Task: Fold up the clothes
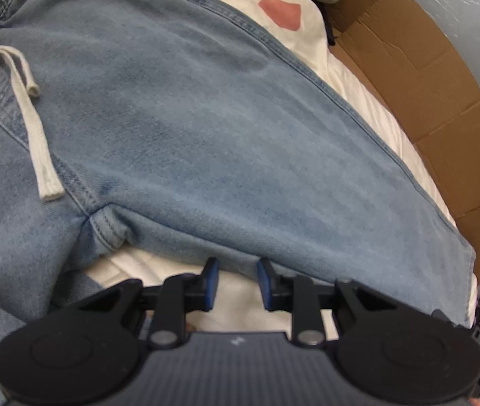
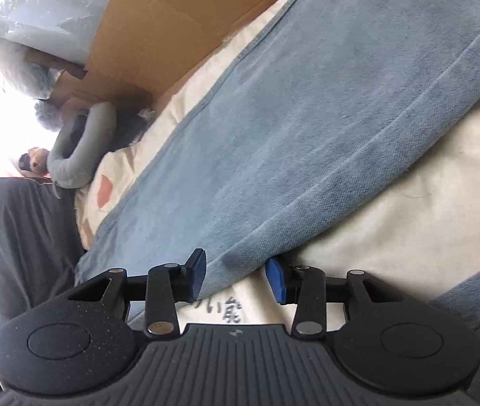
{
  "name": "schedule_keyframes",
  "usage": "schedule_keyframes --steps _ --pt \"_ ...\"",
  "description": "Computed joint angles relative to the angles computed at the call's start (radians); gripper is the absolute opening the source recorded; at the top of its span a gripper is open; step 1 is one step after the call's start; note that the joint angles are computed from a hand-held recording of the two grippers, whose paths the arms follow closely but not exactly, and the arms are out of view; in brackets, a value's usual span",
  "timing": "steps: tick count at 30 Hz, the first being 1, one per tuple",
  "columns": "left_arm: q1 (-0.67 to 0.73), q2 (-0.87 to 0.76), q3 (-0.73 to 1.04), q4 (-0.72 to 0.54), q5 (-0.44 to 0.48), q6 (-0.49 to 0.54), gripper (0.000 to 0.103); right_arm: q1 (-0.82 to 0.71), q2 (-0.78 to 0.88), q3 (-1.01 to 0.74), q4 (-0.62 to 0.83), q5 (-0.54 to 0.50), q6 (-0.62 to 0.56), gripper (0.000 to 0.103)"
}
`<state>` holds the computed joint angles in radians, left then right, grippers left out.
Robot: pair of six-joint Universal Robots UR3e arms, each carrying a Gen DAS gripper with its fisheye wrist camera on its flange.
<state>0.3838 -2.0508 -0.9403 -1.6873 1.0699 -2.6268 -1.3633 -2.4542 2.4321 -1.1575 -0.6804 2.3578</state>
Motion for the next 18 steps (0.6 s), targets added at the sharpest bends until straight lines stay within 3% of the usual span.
schedule_keyframes --steps 12,18 --pt "-0.039 -0.068 0.060 0.016 0.031 -0.058 0.027 0.161 0.123 0.027 -0.206 0.076 0.098 0.042" --pt "-0.044 -0.083 0.088 -0.006 0.038 -0.057 0.028 0.301 0.218 0.066 -0.457 0.106 0.250 0.042"
